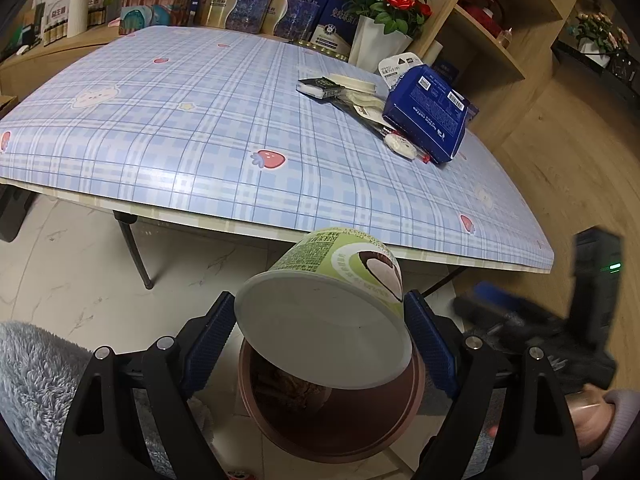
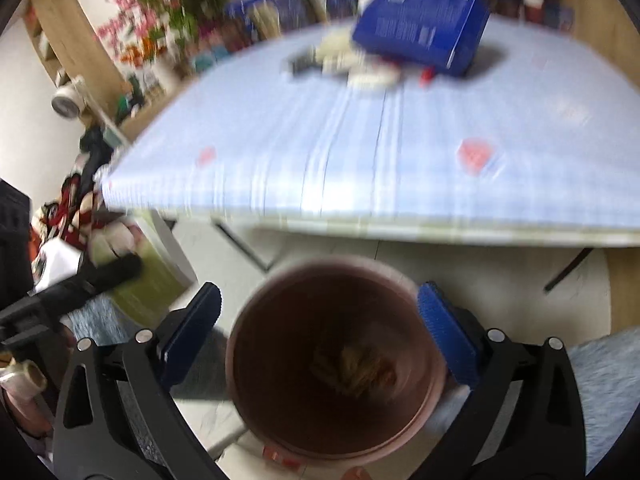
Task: Collect trash
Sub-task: 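Carry the paper bag over the brown bin and open the right tool, then lower the paper cup into the brown bin and open the left tool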
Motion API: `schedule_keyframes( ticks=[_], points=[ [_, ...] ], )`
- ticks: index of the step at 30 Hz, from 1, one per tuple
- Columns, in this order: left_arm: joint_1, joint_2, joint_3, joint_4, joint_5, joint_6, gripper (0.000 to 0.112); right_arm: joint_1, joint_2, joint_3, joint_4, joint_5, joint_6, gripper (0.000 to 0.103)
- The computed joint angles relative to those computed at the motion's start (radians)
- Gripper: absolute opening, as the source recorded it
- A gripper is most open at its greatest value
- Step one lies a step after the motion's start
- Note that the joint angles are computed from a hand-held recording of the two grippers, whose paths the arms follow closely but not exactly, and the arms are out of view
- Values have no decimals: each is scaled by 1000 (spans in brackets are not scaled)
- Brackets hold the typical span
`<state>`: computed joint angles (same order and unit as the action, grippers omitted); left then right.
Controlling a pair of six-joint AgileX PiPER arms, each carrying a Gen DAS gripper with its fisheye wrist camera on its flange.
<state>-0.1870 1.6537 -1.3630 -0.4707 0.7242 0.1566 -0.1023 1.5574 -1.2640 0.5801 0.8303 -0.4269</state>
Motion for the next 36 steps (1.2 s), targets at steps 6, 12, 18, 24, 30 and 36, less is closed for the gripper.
schedule_keyframes(
  ticks=[6,12,18,24,30,36],
  points=[
    [-34,9,-16,50,15,-14,83,-86,-125,76,126,-135,-154,97],
    [-109,70,-80,166,86,-87,83,-82,-138,89,180,-172,-182,97],
    [-167,130,-127,241,126,-117,83,-111,-156,154,305,-202,-288,97],
    [-166,175,-165,244,169,-132,84,-119,-140,155,316,-192,-285,97],
    [-169,164,-158,270,154,-155,93,-116,-128,152,302,-193,-255,97],
    [-115,109,-103,249,77,-210,93,-102,-124,150,273,-198,-227,97]
  ],
)
